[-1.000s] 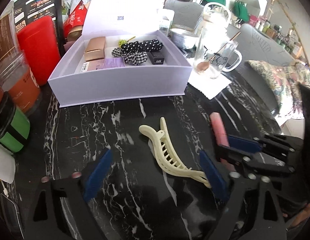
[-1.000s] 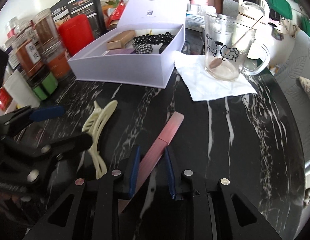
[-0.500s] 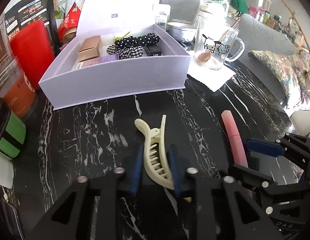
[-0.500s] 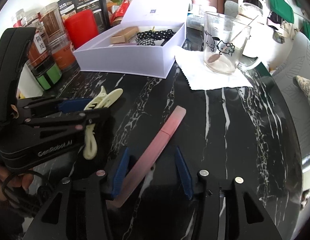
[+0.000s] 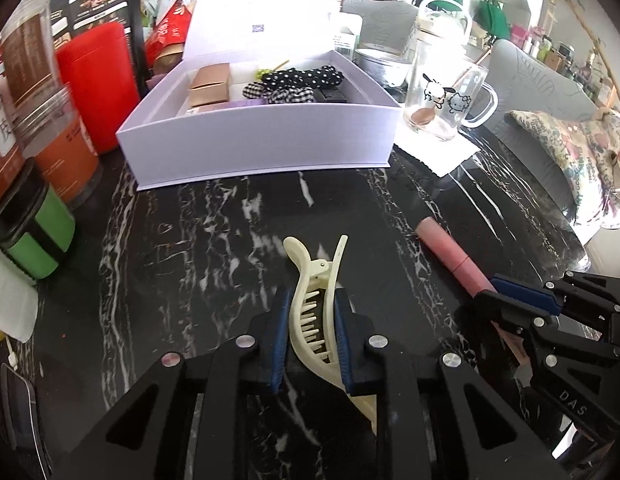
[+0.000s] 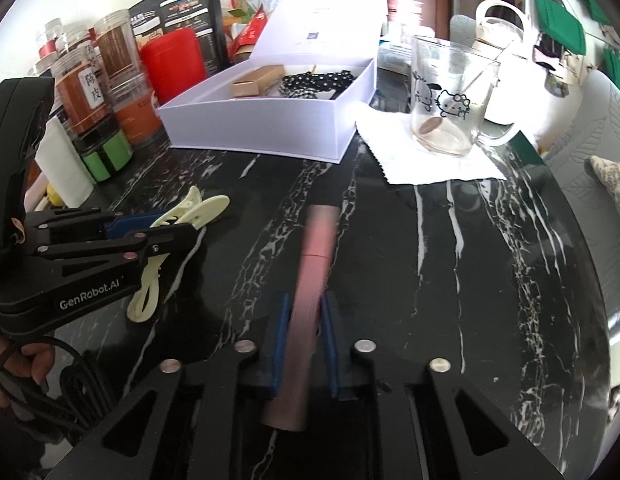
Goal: Organize rigid objects
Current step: 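Carry the claw clip with left tool while right tool carries the pink stick to the white box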
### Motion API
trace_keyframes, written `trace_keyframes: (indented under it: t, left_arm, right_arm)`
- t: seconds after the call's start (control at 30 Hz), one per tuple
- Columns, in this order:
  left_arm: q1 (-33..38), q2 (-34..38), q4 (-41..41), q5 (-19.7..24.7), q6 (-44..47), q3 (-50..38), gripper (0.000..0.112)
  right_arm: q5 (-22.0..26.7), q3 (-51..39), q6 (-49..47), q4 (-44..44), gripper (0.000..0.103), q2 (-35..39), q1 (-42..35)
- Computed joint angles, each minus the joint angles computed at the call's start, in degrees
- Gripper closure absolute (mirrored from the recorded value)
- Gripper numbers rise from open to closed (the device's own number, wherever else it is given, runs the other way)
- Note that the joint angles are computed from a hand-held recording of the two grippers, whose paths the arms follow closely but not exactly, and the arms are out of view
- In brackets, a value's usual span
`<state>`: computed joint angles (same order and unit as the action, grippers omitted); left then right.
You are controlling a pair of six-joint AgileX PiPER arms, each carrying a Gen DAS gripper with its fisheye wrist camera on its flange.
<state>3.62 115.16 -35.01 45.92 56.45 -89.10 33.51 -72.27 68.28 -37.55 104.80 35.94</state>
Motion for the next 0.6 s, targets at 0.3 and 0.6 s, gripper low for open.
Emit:
trace_keyframes:
  t: [0.3,0.6]
  left_arm:
    - [2.18,-1.60,-2.64,0.41,2.07,1.30,0.091]
    - [4.10,-5.17,-6.10,0.61,5.50,4.64,0.091]
  right_arm:
    - [-0.76,1.74,0.78,0.07,0.090,-2.31,0.29]
    - [0.25,1.96,3.18,-2.42,0.090,-3.27,2.96]
